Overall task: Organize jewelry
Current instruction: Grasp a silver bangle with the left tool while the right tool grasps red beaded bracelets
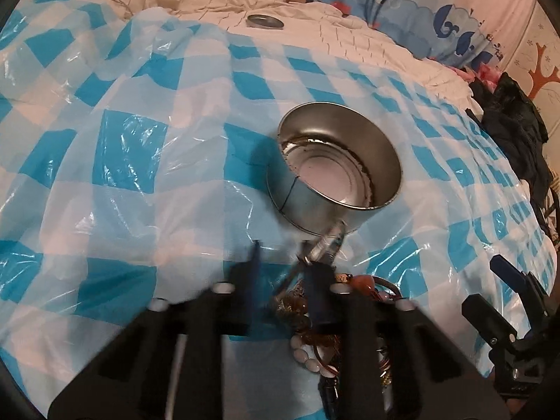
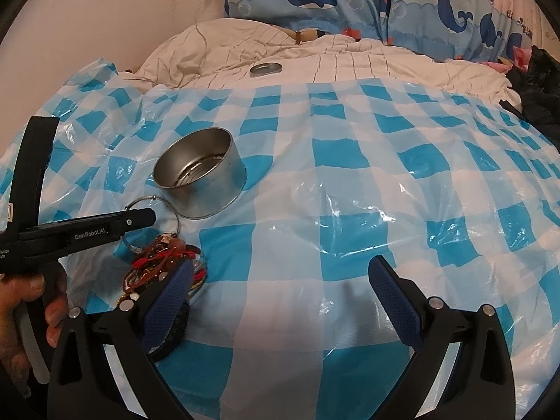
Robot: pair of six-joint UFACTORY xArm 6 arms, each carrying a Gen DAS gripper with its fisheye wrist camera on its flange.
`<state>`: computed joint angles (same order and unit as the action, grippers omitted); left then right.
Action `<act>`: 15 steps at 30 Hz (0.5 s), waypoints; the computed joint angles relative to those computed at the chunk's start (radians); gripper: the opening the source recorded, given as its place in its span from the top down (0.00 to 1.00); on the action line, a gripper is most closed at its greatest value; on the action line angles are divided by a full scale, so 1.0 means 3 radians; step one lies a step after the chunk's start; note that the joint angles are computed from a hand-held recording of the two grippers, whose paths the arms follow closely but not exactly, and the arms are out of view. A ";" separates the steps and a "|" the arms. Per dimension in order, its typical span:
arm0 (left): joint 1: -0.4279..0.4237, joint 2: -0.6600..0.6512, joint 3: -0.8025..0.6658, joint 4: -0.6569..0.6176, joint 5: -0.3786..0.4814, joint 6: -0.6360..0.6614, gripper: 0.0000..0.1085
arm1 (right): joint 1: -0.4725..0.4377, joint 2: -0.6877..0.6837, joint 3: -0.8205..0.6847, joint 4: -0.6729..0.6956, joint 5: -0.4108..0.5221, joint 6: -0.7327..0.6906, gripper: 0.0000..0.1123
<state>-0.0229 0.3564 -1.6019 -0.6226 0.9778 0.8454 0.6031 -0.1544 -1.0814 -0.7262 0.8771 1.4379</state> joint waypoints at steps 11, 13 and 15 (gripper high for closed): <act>0.0253 -0.0018 -0.0235 -0.0321 0.0279 0.0009 0.96 | 0.0083 0.0160 -0.0158 -0.0157 -0.0234 -0.0292 0.15; 0.0307 0.0023 -0.0336 -0.0361 0.0329 -0.0024 0.96 | 0.0109 0.0272 -0.0275 -0.0141 -0.0278 -0.0502 0.15; 0.0342 0.0065 -0.0409 -0.0370 0.0373 -0.0042 0.96 | 0.0114 0.0362 -0.0356 -0.0081 -0.0359 -0.0682 0.15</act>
